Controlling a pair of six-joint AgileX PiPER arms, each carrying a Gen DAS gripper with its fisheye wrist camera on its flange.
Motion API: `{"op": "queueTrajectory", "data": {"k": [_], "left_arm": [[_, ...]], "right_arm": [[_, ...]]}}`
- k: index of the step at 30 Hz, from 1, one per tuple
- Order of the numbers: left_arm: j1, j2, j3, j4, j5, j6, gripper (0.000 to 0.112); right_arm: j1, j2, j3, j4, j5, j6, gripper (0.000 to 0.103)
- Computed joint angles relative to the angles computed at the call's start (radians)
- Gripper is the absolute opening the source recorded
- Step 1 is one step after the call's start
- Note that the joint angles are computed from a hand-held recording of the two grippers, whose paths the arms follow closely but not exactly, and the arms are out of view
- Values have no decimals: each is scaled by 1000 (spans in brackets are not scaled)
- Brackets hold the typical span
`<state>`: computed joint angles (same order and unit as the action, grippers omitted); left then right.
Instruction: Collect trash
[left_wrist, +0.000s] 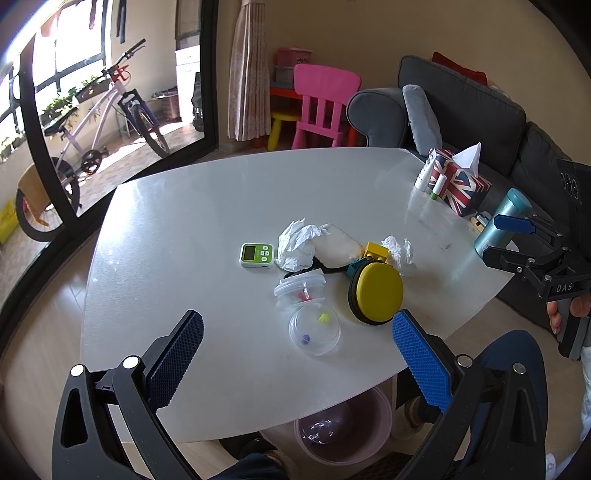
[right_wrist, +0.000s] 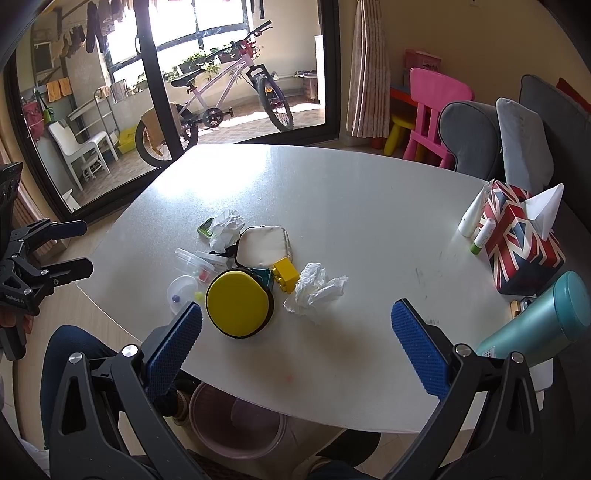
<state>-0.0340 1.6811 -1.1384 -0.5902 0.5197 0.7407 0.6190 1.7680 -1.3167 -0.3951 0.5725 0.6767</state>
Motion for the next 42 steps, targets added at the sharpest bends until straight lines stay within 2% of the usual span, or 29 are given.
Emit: {"op": "queueTrajectory", "data": {"k": [7, 15, 35, 42], "left_arm": [[-18, 62, -59, 41, 1, -49, 98], [-40, 161, -151, 116, 14, -136, 98], [-62, 451, -473, 242, 191, -387, 98], [-61, 513, -540, 251, 244, -421, 98]], "right_arm": [[-4, 18, 16, 7, -21, 7, 100], [-19, 34, -6, 44, -6, -33, 100], [-54, 55, -10, 96, -18, -92, 100], [-66, 59, -5, 104, -24, -98, 100]]}}
